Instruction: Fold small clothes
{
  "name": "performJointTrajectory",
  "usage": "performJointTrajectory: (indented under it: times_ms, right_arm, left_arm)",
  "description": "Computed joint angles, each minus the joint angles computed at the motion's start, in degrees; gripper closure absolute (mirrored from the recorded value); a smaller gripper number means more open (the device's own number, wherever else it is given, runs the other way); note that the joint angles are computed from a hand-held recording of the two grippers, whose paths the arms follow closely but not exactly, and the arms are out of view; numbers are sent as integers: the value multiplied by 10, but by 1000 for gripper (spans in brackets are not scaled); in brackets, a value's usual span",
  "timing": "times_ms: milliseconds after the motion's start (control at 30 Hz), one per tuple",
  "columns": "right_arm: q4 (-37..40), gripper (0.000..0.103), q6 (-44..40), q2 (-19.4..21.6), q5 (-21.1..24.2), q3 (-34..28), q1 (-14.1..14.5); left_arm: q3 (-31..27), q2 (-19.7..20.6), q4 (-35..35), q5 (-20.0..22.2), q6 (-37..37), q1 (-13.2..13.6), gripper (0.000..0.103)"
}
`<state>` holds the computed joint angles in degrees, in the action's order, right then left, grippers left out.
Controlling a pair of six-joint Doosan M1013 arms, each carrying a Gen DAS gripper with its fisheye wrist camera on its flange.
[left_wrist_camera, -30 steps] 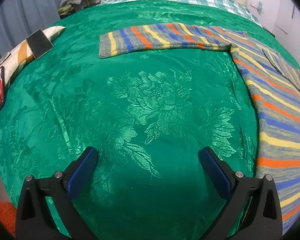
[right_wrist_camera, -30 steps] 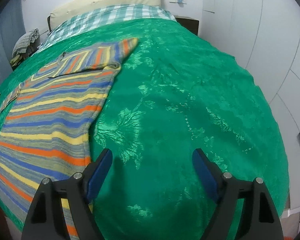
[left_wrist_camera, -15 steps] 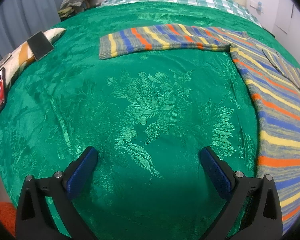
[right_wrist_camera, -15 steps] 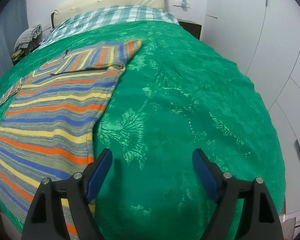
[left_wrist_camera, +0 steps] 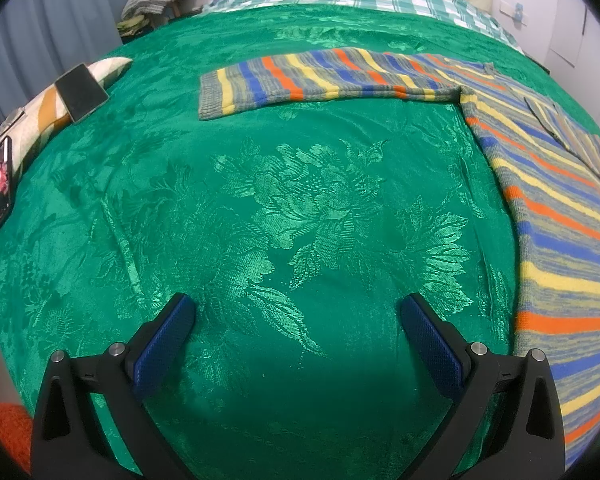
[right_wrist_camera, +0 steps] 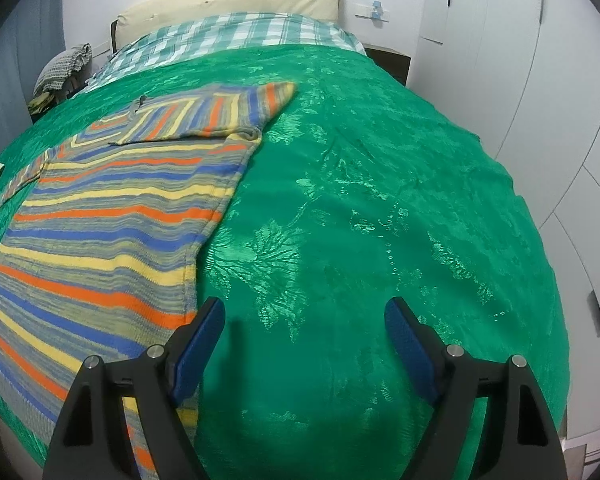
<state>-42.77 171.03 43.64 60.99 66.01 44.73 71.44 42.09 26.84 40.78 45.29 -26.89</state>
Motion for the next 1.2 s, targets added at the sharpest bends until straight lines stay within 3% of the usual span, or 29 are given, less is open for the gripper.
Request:
performJointTrajectory:
  times_ms: [1200]
  right_arm:
    - [-17,22,10,-3,-3,5,2]
  left_arm:
    - [2,-1,3,-2,-3,-1,0]
